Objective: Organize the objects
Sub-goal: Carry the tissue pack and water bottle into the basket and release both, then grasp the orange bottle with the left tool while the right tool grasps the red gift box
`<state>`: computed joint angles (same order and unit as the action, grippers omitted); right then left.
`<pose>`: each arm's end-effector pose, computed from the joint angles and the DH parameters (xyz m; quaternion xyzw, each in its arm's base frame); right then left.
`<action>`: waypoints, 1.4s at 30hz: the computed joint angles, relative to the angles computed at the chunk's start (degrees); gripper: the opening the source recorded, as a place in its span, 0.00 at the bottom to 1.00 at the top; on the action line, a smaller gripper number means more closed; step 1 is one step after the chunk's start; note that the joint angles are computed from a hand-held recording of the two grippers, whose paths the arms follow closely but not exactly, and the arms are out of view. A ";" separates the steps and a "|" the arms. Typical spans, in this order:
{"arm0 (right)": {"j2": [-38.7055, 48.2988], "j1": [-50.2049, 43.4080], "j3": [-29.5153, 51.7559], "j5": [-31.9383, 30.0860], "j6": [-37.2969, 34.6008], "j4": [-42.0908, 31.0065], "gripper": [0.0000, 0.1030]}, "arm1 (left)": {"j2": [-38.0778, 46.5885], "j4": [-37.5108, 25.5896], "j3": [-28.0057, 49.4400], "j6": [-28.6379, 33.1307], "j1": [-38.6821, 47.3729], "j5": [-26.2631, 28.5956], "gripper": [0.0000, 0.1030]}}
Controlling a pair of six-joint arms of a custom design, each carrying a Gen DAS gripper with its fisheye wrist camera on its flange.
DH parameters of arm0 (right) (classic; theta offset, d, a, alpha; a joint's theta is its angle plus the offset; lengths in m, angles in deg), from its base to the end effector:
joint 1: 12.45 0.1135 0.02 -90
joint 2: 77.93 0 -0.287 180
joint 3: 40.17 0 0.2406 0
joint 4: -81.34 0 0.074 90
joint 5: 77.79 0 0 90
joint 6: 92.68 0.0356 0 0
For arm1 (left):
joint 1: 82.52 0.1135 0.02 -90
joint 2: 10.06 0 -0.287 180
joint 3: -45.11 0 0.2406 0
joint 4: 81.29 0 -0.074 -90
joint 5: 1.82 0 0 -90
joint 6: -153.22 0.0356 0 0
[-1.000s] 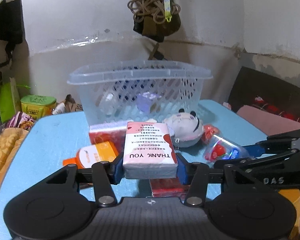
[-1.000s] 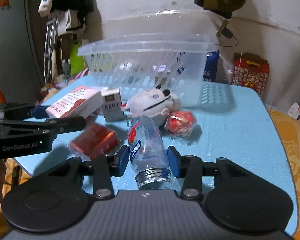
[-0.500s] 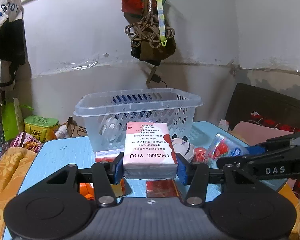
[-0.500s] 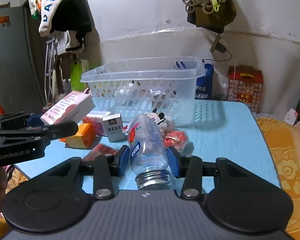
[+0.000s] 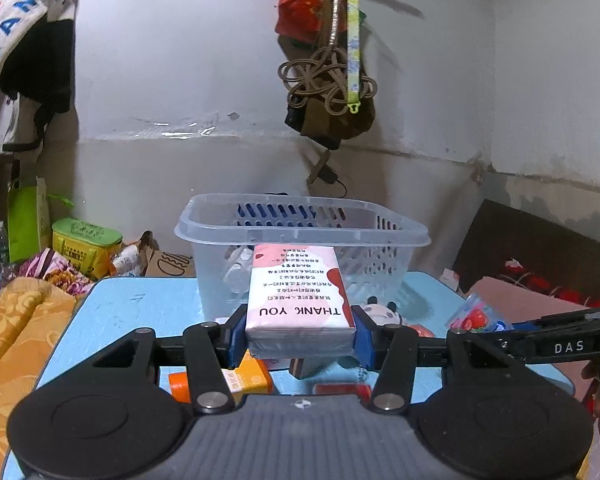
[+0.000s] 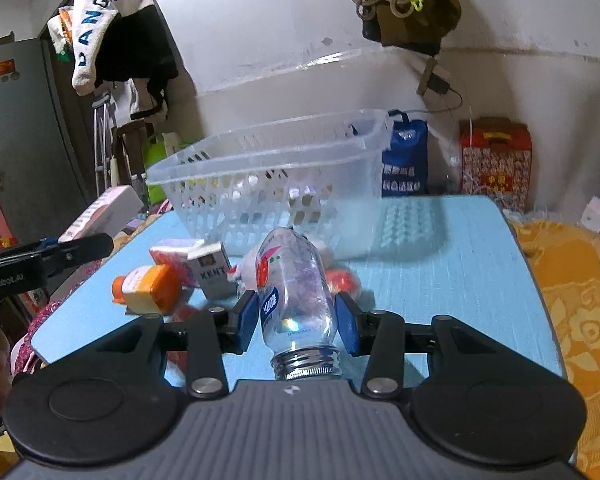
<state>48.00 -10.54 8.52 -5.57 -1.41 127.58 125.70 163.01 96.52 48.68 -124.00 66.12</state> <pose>0.3335 0.0220 0.0557 -0.0809 0.8595 0.1480 0.4826 0.2709 -0.2217 0.0376 0.0807 0.8077 -0.1258 0.5704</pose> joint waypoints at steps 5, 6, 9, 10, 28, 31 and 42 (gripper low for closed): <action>-0.17 -0.37 2.96 -1.61 1.08 -2.10 0.44 | -0.43 1.52 0.29 -1.57 1.46 0.47 0.53; -0.47 -0.61 3.52 -1.81 1.44 -2.54 0.44 | -0.84 1.58 0.37 -1.91 1.59 0.16 0.53; -2.52 -1.04 4.03 -1.71 3.17 -2.03 0.44 | -2.21 1.00 1.07 -2.67 2.65 1.97 0.53; -3.66 -1.08 4.52 -1.71 3.83 -2.17 0.44 | -2.66 0.62 1.51 -2.71 3.03 2.54 0.53; 7.47 5.64 42.19 9.33 -1.53 -28.59 0.91 | 1.80 -44.91 41.29 -4.02 13.07 11.38 0.83; 2.09 5.34 28.43 9.90 1.33 -13.24 1.00 | -0.72 -36.30 33.14 -3.54 12.53 7.82 0.95; 7.26 8.65 3.66 8.31 14.38 4.64 1.00 | 1.52 -18.84 8.76 -6.06 7.82 7.63 0.98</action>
<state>55.27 -1.89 12.19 2.74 12.97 132.22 127.22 144.17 105.28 42.63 -116.18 73.75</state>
